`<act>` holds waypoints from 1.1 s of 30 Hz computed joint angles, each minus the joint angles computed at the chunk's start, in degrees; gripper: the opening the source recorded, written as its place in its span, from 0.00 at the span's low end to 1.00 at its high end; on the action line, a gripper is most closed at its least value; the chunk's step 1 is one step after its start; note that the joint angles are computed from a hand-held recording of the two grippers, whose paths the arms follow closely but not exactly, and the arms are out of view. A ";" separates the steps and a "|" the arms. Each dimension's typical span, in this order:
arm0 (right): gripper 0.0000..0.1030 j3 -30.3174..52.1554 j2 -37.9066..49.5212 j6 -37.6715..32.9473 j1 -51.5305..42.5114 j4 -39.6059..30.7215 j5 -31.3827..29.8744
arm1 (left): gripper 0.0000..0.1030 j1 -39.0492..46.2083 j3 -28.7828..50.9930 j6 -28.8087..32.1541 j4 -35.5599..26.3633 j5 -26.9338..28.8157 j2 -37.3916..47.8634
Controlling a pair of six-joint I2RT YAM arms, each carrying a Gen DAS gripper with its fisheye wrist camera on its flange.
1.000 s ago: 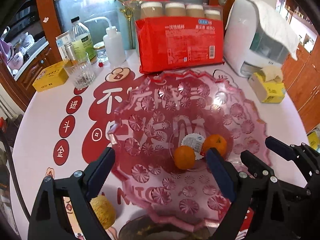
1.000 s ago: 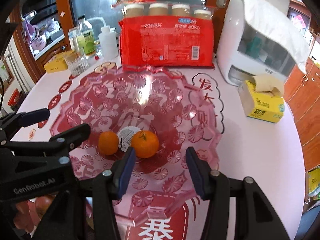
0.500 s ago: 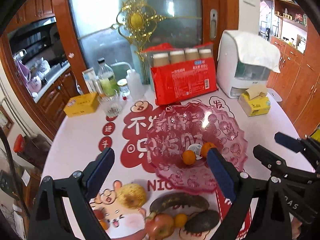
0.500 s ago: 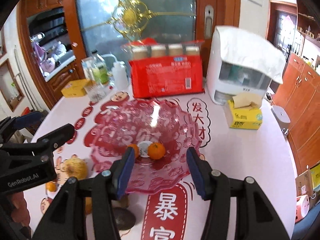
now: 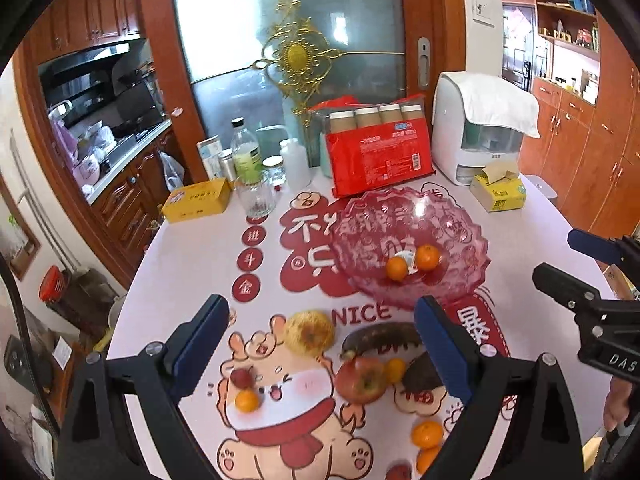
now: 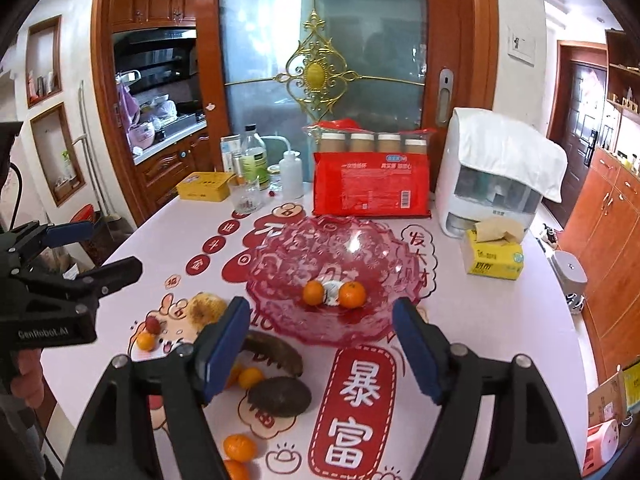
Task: Organize fruits
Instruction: 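Move both open tools back toward the remaining fruit on the table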
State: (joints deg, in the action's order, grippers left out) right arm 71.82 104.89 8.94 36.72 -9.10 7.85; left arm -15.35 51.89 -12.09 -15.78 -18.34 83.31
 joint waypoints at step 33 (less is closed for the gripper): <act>0.73 3.26 30.50 5.11 -5.11 14.30 -24.13 | 0.96 3.09 -7.53 -10.07 33.52 8.71 35.65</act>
State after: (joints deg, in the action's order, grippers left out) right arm 75.08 135.39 14.06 31.61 5.20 -16.29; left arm -12.25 44.36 -22.16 17.74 -9.63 118.95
